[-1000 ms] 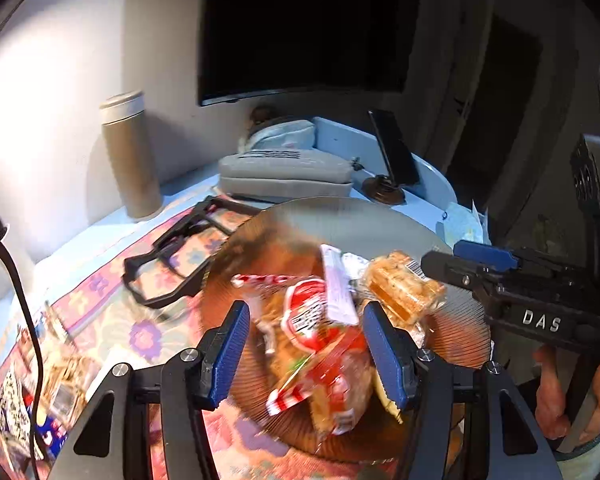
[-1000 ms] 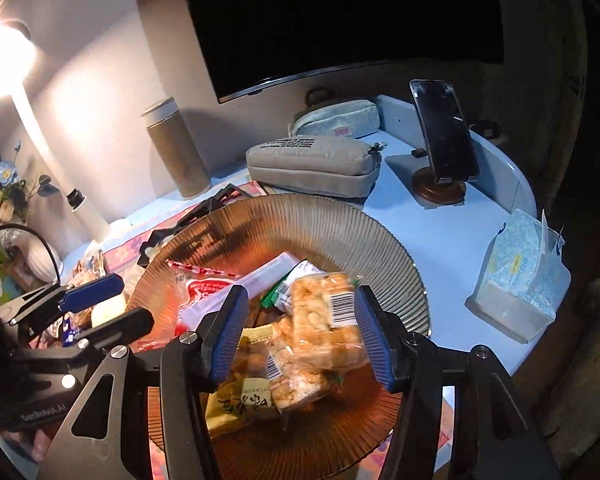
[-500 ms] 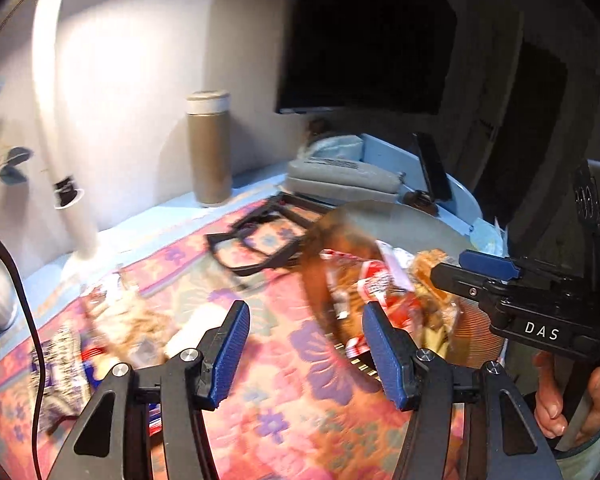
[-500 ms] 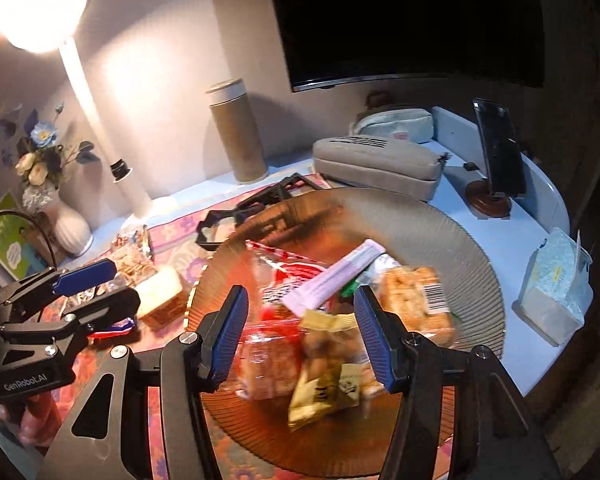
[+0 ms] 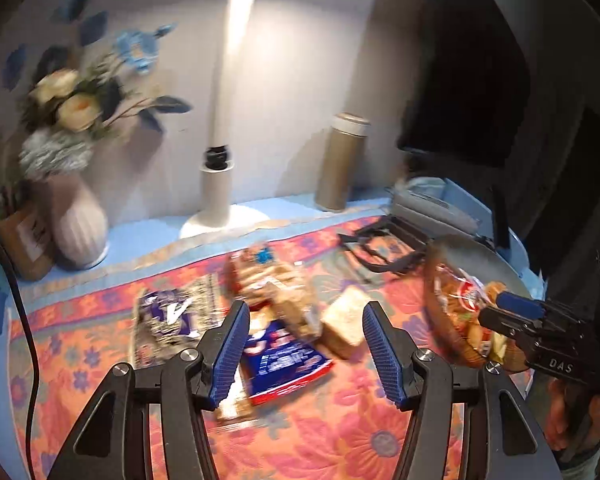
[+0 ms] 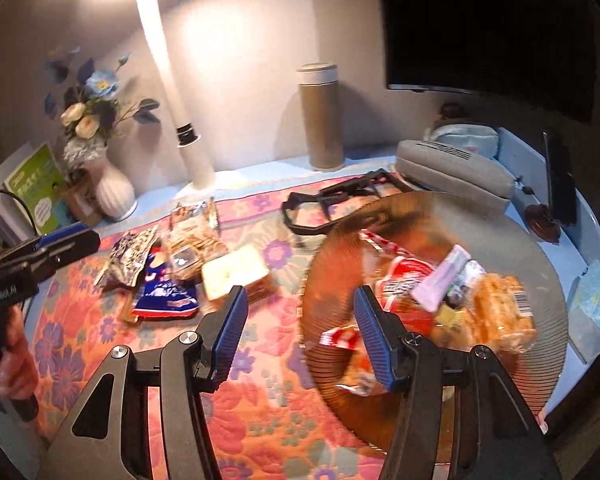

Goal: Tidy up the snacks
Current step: 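Move both tools back over the remaining snacks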

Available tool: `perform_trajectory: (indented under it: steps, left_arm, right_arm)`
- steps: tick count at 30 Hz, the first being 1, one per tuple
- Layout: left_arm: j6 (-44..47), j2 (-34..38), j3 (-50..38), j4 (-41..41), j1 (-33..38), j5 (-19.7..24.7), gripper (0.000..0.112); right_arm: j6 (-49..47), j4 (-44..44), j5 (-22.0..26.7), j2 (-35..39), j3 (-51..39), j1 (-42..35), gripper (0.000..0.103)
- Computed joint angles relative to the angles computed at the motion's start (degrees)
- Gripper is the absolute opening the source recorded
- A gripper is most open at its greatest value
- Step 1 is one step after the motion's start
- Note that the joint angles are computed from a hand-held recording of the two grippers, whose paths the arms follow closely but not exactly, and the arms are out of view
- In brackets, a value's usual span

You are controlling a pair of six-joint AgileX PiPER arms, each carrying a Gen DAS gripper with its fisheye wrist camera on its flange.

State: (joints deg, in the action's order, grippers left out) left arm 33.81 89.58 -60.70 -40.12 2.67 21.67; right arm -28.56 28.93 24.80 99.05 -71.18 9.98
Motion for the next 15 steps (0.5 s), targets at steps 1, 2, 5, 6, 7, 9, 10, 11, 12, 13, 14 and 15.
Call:
perform_trajectory:
  steps: [1, 2, 5, 6, 7, 9, 10, 11, 12, 13, 14, 15]
  left_arm:
    - [1.5, 0.0, 0.3, -1.6, 1.4, 0.3, 0.057]
    - [4.1, -0.2, 1.1, -4.3, 3.7, 0.7, 0.057]
    - [10.4, 0.3, 2.1, -11.2, 9.6, 2.5, 0.057]
    - [11.7, 0.7, 2.1, -12.7, 11.2, 3.3, 0.057]
    - [12.8, 1.3, 2.1, -13.9, 12.8, 4.1, 0.057]
    - [13.7, 2.7, 1.8, -14.3, 14.7, 4.6, 0.057]
    - [13.8, 3.7, 1.5, -14.0, 15.3, 4.6, 0.057]
    - [14.1, 4.2, 1.4, -14.0, 15.7, 4.5, 0.057]
    - [14.3, 5.3, 1.0, -14.2, 15.9, 4.3, 0.06]
    - [14.9, 6.4, 0.5, -14.8, 16.3, 4.3, 0.064]
    - [15.5, 7.7, -0.1, -15.8, 16.7, 4.4, 0.075]
    - [16.0, 8.7, -0.5, -16.8, 17.0, 4.2, 0.083]
  right_arm:
    - [0.8, -0.9, -0.1, 0.2, -0.2, 1.0, 0.054]
    - [1.6, -1.7, -0.1, 0.5, -0.5, 2.0, 0.054]
    - [4.3, -4.4, 0.4, 1.8, -1.9, 5.2, 0.054]
    - [4.9, -5.0, 0.7, 2.5, -2.4, 6.3, 0.054]
    - [5.5, -5.5, 0.8, 2.9, -2.8, 7.3, 0.054]
    - [6.3, -5.9, 1.8, 4.7, -4.6, 9.3, 0.054]
    - [6.3, -5.6, 2.5, 5.7, -5.7, 10.2, 0.054]
    - [6.1, -4.9, 3.3, 7.0, -7.1, 11.0, 0.054]
    - [5.7, -3.9, 4.3, 8.3, -8.4, 11.4, 0.054]
    - [5.4, -2.6, 5.4, 9.8, -10.0, 11.9, 0.054]
    - [4.9, -1.2, 6.7, 11.3, -11.6, 12.1, 0.057]
    - [4.7, 0.2, 8.1, 13.1, -13.3, 12.4, 0.059]
